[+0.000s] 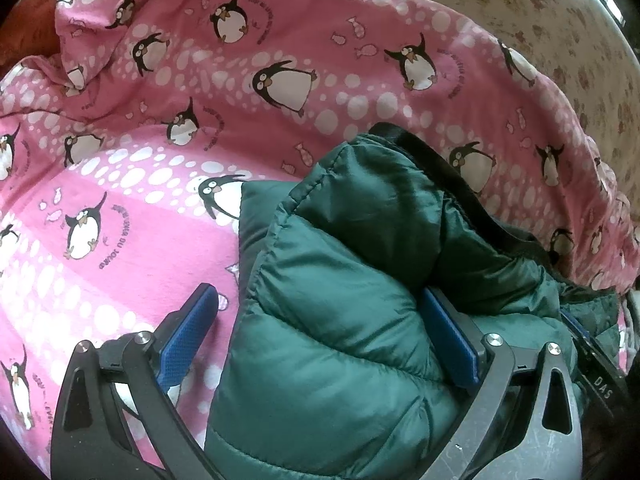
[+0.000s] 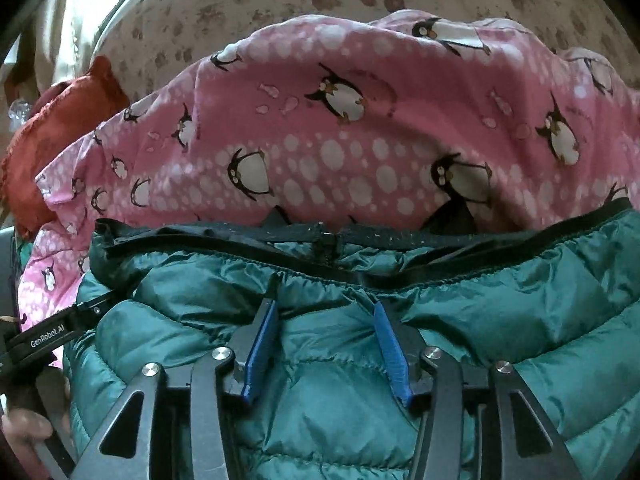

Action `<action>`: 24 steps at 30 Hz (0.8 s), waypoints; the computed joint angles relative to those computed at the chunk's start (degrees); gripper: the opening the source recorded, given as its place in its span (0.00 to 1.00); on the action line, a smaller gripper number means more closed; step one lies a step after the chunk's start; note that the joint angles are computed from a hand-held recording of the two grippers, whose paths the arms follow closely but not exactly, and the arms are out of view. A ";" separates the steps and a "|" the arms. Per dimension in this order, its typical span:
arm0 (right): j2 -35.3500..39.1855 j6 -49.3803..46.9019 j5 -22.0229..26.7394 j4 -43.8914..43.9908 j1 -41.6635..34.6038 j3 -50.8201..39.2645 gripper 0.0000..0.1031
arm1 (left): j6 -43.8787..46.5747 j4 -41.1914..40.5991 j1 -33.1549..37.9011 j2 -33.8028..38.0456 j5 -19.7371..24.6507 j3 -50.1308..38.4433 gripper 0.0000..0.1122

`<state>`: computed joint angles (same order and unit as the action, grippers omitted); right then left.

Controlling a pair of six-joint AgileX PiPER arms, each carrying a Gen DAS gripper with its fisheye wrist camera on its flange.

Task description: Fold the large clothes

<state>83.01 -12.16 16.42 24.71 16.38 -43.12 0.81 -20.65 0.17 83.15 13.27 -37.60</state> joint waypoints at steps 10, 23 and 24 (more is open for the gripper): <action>-19.54 1.61 8.46 -4.08 -6.41 7.16 0.46 | 9.97 -9.02 5.04 -11.65 7.03 0.64 0.90; -23.16 -23.92 14.47 9.74 -35.39 12.43 0.47 | -26.66 24.50 -7.80 -6.31 8.41 -4.54 0.90; -22.87 -24.76 13.84 10.21 -35.51 13.08 0.47 | -28.36 26.33 -8.05 -5.67 8.04 -4.21 0.90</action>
